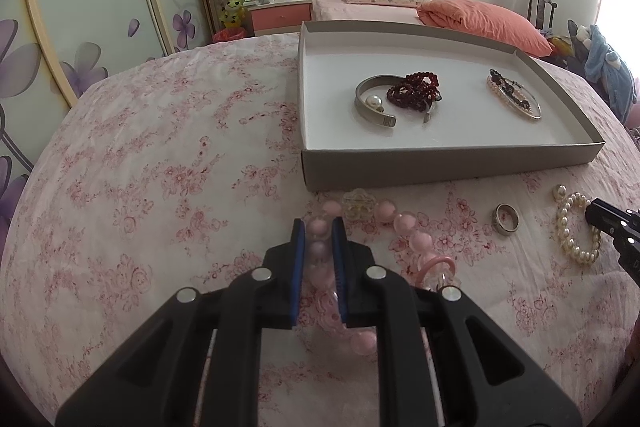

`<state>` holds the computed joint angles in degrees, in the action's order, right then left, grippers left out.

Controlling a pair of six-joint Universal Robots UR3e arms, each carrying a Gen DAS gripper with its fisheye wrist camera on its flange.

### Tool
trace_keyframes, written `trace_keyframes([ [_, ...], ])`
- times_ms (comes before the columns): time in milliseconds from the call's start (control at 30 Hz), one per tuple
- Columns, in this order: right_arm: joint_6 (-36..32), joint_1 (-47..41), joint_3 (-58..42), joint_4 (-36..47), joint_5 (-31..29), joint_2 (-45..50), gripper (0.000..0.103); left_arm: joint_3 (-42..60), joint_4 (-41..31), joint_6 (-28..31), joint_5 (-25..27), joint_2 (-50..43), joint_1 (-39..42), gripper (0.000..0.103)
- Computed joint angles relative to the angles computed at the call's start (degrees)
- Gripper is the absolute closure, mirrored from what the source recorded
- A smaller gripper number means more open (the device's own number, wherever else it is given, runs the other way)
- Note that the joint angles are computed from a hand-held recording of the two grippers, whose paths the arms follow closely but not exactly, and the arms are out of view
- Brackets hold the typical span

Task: Organize jewelry
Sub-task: 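Lift the pink bracelet with left tool while right tool grasps the white pearl bracelet, then carry the pink bracelet toward the tray with left tool while right tool carries the pearl bracelet there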

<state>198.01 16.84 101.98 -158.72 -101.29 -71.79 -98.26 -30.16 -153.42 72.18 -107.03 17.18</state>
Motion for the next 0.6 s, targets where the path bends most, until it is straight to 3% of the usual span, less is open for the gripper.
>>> trace_keyframes([
  [600,-0.02,-0.13,-0.08,-0.17,0.08,0.29,0.092,0.00,-0.39,-0.22,-0.46,0.20,0.19,0.088],
])
